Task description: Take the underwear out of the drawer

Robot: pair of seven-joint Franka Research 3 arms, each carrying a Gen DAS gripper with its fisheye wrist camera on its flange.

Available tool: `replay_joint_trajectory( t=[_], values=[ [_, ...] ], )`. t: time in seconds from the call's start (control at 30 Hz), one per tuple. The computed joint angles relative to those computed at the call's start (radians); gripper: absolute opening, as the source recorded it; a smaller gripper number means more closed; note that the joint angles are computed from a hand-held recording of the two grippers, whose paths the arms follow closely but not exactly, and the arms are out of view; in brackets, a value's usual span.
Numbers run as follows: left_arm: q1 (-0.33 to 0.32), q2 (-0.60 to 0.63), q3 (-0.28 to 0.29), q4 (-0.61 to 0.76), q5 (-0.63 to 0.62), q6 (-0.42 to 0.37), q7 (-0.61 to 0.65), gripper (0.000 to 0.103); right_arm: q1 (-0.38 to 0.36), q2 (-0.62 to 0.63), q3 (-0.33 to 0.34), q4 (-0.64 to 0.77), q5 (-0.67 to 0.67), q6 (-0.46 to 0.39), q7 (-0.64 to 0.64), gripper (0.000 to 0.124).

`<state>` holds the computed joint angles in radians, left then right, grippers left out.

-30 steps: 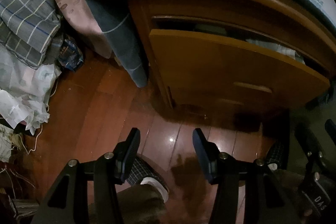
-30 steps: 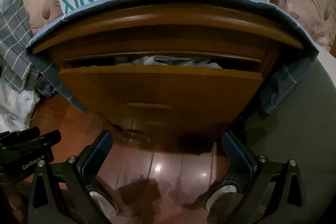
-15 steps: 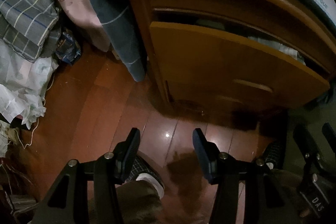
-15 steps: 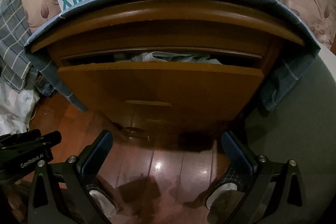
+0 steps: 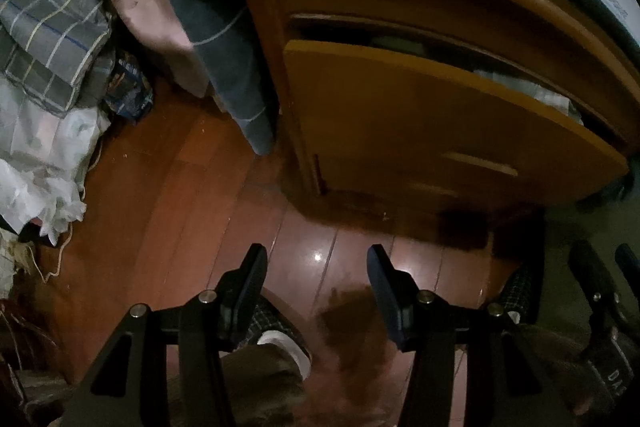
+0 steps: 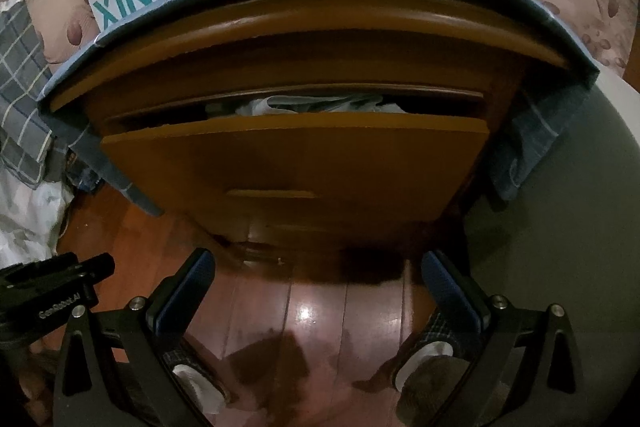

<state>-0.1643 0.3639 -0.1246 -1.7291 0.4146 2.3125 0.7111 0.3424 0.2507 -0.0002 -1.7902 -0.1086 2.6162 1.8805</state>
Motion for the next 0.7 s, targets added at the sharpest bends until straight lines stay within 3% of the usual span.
replay_joint_trajectory(
  t=[0.17,0.4,0.47,0.7],
  values=[
    [0.018,-0.033,-0.003,-0.039,-0.029,0.052,-0.006,0.053,-0.003,-0.005,0.003,-0.005,0.004,0.0,-0.014,0.102],
    [0.068,-0.075,-0.022,-0.107,-0.162,0.22,-0.006,0.056,-0.023,-0.009,0.005,-0.005,0.061,0.01,-0.02,0.102],
    [0.094,-0.058,-0.044,-0.097,-0.255,0.252,0.028,0.062,-0.028,-0.012,0.006,-0.008,0.073,0.009,-0.019,0.102],
    [0.16,0.003,-0.113,-0.122,-0.538,0.503,0.063,0.067,-0.043,-0.018,0.008,-0.01,0.117,0.006,-0.021,0.102]
  ],
)
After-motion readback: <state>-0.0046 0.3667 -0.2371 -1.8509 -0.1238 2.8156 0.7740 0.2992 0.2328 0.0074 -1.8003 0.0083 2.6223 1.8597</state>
